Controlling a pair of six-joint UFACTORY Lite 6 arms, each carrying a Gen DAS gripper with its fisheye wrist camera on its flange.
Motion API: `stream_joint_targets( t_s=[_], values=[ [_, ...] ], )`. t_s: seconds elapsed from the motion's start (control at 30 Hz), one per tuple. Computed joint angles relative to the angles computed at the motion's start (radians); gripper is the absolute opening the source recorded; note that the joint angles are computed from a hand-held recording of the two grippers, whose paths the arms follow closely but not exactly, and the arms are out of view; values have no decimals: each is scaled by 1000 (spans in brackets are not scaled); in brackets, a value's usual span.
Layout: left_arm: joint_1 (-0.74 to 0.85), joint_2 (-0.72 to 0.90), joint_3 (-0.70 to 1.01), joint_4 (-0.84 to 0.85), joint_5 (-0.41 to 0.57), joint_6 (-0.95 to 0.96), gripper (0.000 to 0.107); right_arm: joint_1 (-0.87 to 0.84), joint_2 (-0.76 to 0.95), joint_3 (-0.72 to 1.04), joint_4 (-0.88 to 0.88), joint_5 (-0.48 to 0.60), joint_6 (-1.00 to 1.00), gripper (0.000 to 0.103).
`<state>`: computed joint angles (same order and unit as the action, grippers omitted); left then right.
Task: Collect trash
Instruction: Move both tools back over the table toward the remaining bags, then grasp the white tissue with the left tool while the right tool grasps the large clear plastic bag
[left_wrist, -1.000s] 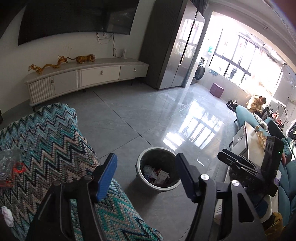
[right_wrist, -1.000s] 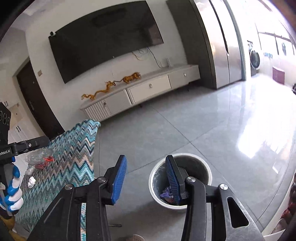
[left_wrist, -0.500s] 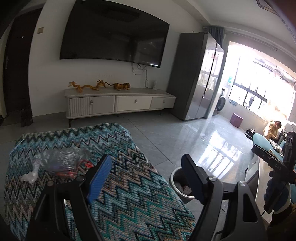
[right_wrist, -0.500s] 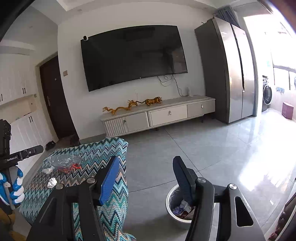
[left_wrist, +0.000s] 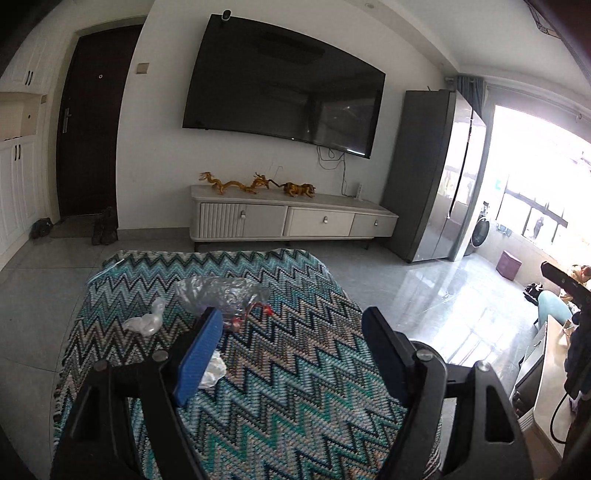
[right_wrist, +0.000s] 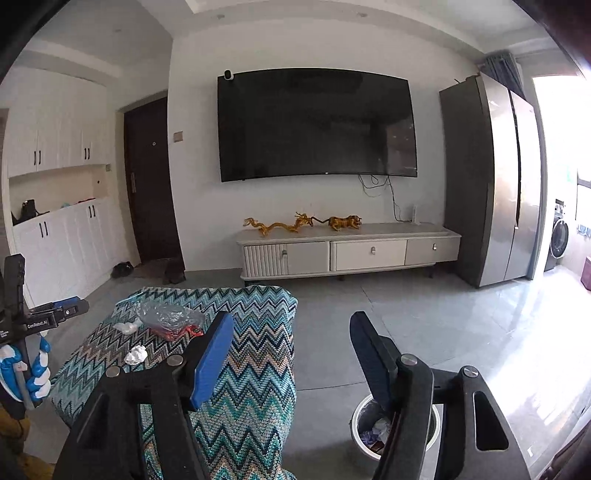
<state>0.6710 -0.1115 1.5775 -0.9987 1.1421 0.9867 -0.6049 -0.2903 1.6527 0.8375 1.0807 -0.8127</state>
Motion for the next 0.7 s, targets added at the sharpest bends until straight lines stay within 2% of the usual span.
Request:
stream_joint_targets(
  t_s=[0.2,0.37,0.53,0.7],
  values=[
    [162,87,-9,-48,53,141,77,339,42,31,-247,-149,198,64],
    [189,240,33,-24,28,172,77,619,143,65,-488,-239,392,65],
    [146,373,76,24,-13,179,77,838,333,187,-650,-259,532,65],
    [73,490,143,71,-57,162,77,950,610,419,-671,-219,561,65]
  ],
)
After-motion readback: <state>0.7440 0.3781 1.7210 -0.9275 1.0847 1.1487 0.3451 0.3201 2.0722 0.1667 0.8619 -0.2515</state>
